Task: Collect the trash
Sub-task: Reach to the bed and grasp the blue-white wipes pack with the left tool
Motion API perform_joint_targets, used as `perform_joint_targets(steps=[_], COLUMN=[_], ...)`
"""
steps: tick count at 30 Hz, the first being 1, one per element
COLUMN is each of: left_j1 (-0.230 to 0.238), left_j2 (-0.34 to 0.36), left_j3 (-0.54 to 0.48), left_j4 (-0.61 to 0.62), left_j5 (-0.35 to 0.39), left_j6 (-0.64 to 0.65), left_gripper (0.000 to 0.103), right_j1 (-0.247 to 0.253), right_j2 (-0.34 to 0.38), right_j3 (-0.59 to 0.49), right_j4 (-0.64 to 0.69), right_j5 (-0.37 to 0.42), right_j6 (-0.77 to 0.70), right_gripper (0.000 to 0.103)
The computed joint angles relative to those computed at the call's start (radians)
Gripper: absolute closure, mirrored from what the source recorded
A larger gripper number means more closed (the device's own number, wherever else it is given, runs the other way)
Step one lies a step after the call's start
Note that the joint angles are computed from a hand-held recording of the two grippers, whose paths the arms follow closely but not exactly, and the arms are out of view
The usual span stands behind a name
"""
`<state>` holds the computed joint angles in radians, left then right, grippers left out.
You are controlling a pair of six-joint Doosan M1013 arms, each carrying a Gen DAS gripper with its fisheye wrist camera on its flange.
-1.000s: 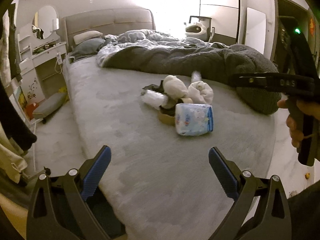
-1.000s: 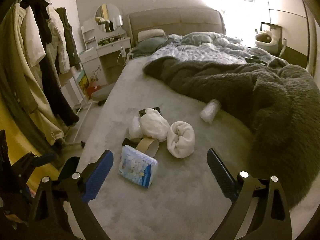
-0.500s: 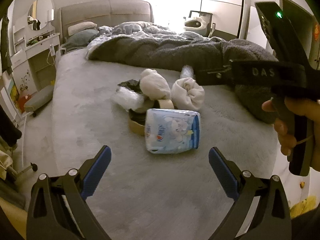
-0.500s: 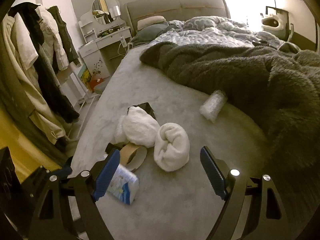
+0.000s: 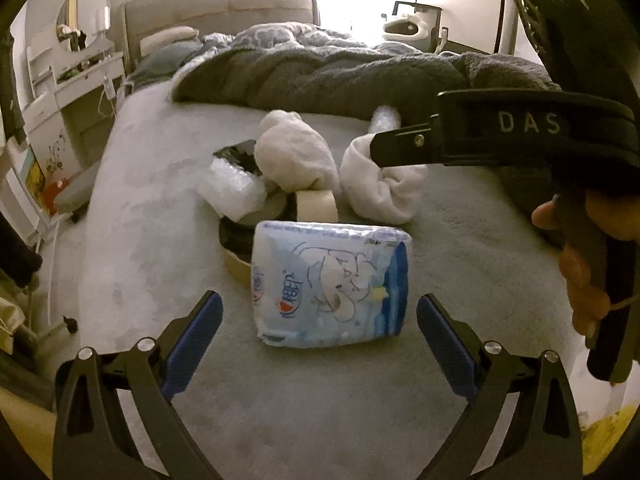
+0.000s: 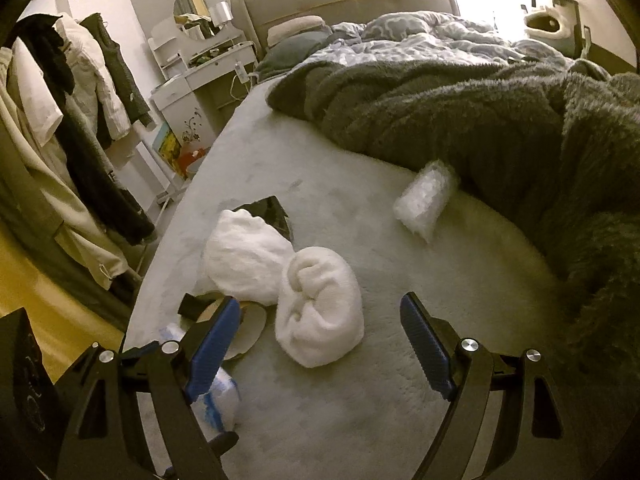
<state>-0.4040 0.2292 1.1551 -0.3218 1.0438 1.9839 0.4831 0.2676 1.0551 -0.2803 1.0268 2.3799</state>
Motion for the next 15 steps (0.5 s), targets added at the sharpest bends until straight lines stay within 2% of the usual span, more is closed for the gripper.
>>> perform_joint_targets(steps=[2, 4, 6, 13, 15], left_j1=[-0.003, -0.003, -0.002, 0.033, 0.046], left_j2=[0.004, 0.013, 0.019, 0.029, 0.029], left_j3=[-0.006, -0.019, -0.027, -0.050, -0.056], left_j4=[0.002, 0.002, -0.005, -0.063, -0.081], left_j5=[0.006, 0.025, 0.034, 0.071, 0.082], left_j6=[0.003, 0.014, 0.023, 0.050, 0.052], left_gripper=[0.011, 0.025, 0.028, 0.030, 0.030], right_j1=[-0.006, -0.012, -0.017, -0.017, -0.017], right_j2=[0.000, 0.002, 0.007, 0.035, 0.039], right_j3=[0.005, 0.006, 0.002, -0.030, -0.035], right_j4=[0.012, 0.025, 0.041, 0.066, 0.064], right_j5=[-0.009, -0.018, -0.022, 0.028, 0.042], right_j6=[0.004, 0.009, 0.010, -0.011, -0.013], right_gripper=[0.020, 0.021, 0.027, 0.035, 0.045])
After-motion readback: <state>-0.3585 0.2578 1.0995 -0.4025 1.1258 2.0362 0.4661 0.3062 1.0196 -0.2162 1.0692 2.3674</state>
